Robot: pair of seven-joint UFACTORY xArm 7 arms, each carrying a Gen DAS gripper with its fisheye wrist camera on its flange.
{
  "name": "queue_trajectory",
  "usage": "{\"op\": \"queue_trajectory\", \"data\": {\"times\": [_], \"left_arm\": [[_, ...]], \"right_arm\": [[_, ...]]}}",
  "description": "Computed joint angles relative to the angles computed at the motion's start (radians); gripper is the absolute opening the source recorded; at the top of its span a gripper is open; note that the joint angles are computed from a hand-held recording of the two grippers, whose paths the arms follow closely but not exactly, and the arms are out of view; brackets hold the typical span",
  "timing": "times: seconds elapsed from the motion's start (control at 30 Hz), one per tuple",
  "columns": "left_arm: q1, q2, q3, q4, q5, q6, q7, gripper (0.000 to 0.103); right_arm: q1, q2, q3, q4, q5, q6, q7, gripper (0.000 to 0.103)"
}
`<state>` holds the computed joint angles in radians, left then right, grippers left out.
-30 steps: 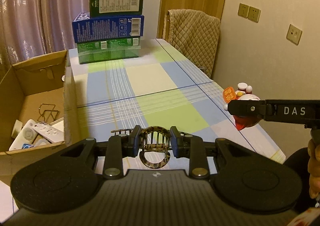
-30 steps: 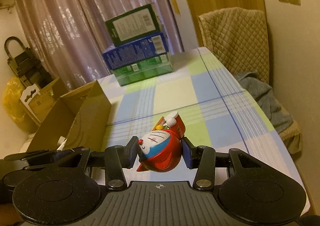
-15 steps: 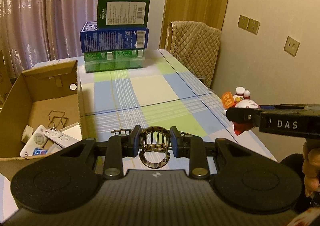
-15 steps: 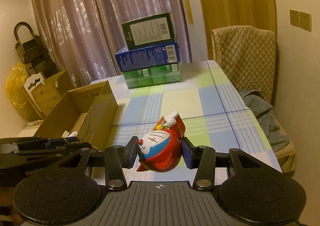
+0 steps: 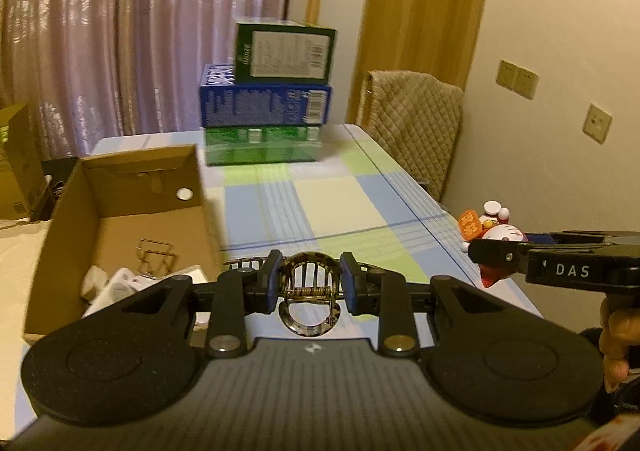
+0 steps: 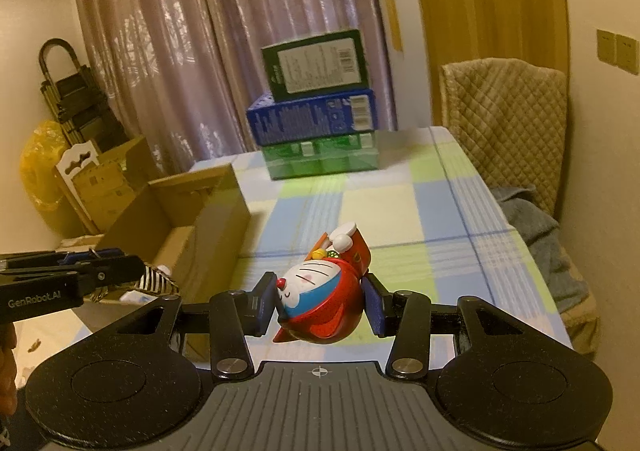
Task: Organize rigid objects
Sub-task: 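Lift the wire clip with the left tool while the right tool carries the toy toward the box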
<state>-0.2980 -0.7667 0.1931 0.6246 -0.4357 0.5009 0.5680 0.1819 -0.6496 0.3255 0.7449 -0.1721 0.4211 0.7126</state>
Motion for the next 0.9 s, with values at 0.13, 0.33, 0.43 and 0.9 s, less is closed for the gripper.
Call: {"op": "queue_trajectory", "data": {"times": [0.13, 0.33, 0.43, 0.9], "left_arm": [[0.046, 0.012, 0.029, 0.015, 0.019, -0.002, 0.006, 0.025], [0.112, 0.067, 0.086, 0.051, 0.036, -0.007, 0.046, 0.025], [0.132, 0.117, 0.115, 0.089, 0.030, -0.017, 0.080, 0.025], [0.157, 0.449, 0.187, 0.361, -0.180, 0.019, 0.340, 0.025]], "right_arm": [[0.004, 0.090, 0.016, 0.062, -0.014, -0.044, -0.014, 0.042], [0.042, 0.278, 0.031, 0.191, -0.042, -0.099, -0.043, 0.042], [0.067, 0.380, 0.034, 0.266, -0.070, -0.112, -0.046, 0.042], [0.246, 0.781, -0.087, 0.648, -0.092, -0.050, -0.155, 0.042]]}}
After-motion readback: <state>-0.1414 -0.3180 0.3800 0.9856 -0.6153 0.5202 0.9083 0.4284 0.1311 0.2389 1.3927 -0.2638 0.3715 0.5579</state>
